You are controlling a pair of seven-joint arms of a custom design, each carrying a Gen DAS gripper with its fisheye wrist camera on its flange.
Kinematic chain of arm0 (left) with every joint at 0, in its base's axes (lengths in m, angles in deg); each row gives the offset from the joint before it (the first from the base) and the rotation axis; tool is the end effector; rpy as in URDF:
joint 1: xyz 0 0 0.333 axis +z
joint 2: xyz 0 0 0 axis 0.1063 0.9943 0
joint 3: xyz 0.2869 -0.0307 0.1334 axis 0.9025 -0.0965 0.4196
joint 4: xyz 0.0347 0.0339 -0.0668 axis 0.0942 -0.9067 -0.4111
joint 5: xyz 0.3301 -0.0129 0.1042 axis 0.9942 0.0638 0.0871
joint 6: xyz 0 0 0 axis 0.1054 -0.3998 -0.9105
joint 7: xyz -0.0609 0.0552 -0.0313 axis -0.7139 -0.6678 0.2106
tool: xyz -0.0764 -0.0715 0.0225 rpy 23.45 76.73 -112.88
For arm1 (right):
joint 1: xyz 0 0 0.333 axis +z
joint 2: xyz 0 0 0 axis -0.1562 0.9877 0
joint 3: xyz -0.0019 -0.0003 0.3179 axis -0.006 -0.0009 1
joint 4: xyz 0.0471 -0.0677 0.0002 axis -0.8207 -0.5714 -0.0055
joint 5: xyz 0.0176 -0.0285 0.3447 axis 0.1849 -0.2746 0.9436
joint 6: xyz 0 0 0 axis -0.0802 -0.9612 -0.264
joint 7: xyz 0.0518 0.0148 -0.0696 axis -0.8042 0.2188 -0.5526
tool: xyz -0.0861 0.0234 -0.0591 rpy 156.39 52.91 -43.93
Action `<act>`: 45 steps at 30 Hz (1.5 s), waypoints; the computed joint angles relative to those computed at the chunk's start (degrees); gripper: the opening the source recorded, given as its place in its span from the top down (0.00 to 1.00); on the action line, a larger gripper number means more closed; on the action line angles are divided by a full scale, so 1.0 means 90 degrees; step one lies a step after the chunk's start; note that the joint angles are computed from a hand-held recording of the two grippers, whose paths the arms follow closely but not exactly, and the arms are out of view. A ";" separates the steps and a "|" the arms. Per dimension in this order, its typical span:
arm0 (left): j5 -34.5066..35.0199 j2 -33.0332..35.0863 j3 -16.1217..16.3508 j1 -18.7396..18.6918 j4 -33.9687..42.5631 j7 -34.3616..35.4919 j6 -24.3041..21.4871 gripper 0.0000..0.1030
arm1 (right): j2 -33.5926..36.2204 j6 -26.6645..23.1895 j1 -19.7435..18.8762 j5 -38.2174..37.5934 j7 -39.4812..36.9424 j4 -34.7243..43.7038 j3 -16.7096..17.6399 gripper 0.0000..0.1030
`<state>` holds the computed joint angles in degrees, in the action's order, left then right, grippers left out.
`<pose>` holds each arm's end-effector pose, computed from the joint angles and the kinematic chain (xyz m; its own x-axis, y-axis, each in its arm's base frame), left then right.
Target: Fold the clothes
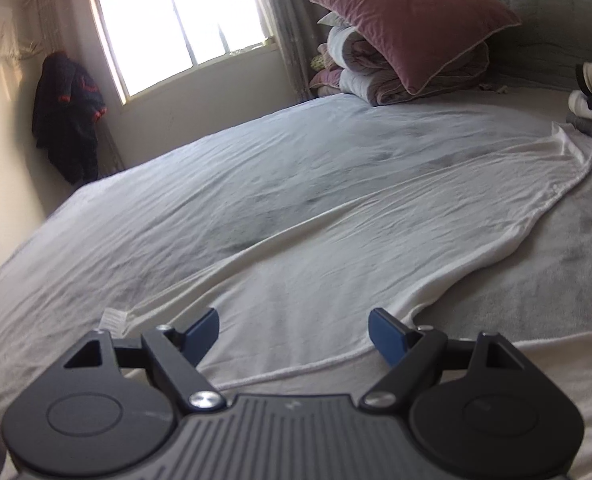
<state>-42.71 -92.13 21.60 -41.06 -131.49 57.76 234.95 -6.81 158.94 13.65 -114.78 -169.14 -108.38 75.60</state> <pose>0.4129 0.0442 0.4878 -0.3798 -0.8873 -0.2617 -0.3971 0.4119 -0.8202 0.4154 0.2222 0.4709 -0.8040 -0.4799 -0.3511 -0.0620 0.6549 -0.7531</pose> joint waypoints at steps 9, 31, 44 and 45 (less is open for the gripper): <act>-0.0717 0.0346 -0.0221 0.0176 0.0330 -0.0183 -0.0481 0.19 | 0.0499 -0.0228 0.0096 -0.0171 -0.0509 0.0432 -0.0078 0.98; -0.2320 0.0928 -0.1344 0.1642 0.1125 0.0404 -0.1749 0.19 | -0.0506 -0.0373 0.0664 0.1314 -0.2315 0.0503 0.0443 0.38; -0.3499 0.0806 -0.0760 0.1862 0.1287 0.1793 -0.1616 0.19 | -0.0545 0.0658 0.0757 0.1758 -0.2043 0.0466 0.0819 0.34; -0.3518 0.0956 -0.0894 0.2092 0.1313 0.1746 -0.1536 0.19 | -0.0456 0.0680 0.0760 0.1719 -0.2088 0.0558 0.0834 0.34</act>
